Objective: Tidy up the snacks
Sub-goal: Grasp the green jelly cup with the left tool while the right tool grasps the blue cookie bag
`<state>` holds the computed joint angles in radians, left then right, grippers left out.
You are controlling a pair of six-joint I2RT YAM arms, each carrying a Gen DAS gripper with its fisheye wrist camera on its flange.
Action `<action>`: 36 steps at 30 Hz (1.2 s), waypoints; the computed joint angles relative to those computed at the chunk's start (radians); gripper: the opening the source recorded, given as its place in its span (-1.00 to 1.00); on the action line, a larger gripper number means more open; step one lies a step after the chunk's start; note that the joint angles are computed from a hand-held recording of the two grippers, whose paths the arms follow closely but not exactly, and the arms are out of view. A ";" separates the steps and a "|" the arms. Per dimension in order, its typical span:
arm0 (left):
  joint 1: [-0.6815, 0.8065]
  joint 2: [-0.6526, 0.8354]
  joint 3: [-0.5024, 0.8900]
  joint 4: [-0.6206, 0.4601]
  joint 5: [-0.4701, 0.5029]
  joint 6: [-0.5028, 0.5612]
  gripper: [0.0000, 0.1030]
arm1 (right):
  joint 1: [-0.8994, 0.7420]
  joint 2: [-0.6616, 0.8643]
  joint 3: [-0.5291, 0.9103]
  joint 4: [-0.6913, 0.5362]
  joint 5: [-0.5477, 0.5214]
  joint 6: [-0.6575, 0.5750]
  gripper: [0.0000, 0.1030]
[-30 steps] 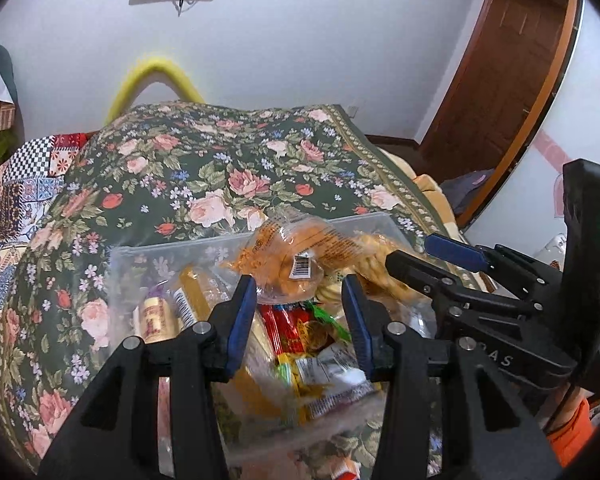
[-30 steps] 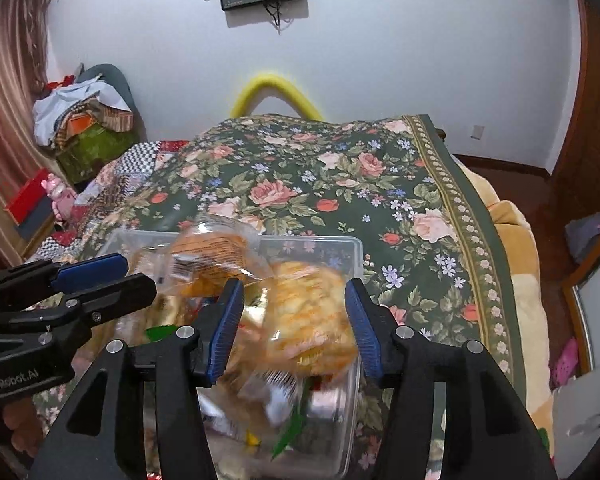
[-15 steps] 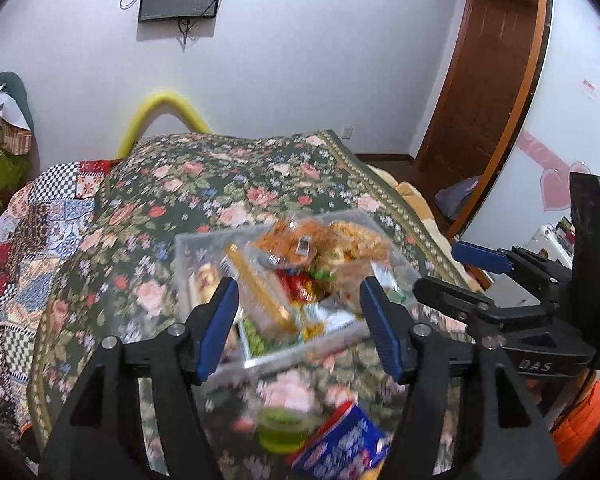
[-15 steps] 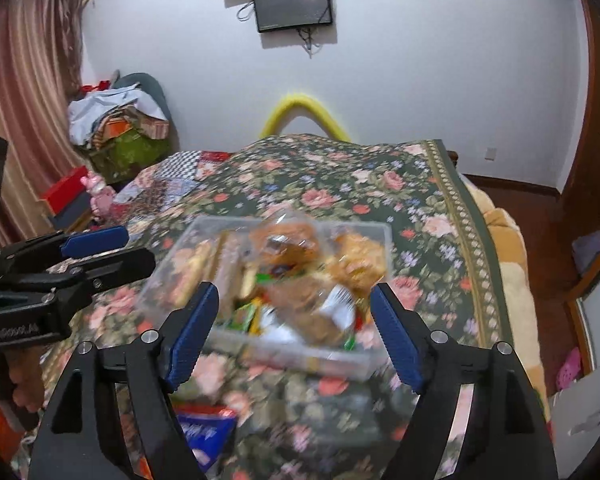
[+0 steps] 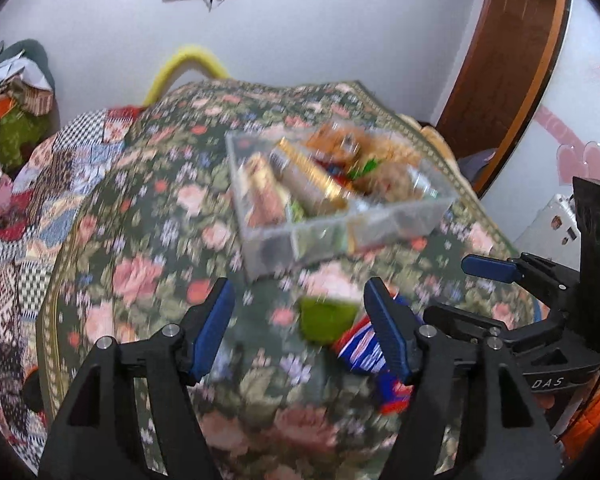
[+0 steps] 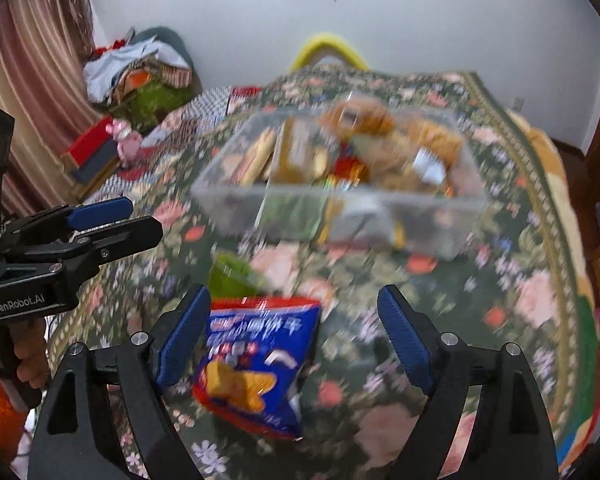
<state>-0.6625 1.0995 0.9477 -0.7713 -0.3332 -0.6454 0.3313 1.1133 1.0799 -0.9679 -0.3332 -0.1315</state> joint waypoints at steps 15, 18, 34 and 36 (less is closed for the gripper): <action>-0.066 -0.032 -0.165 0.017 0.031 -0.131 0.30 | 0.086 -0.007 -0.111 0.009 0.025 0.017 0.50; -0.063 0.001 -0.163 0.052 0.051 -0.122 0.30 | 0.052 -0.018 -0.109 0.003 0.017 -0.023 0.28; 0.042 0.291 -0.085 0.272 0.171 -0.022 0.30 | -0.229 -0.010 -0.066 -0.009 -0.031 -0.157 0.19; 0.044 0.313 -0.075 0.284 0.163 -0.014 0.30 | -0.237 -0.003 -0.059 -0.008 -0.035 -0.152 0.19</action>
<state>-0.6181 1.4123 0.8722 -0.4873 -0.1698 -0.6596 0.0939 1.1104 1.0207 -0.9755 -0.3686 -0.2839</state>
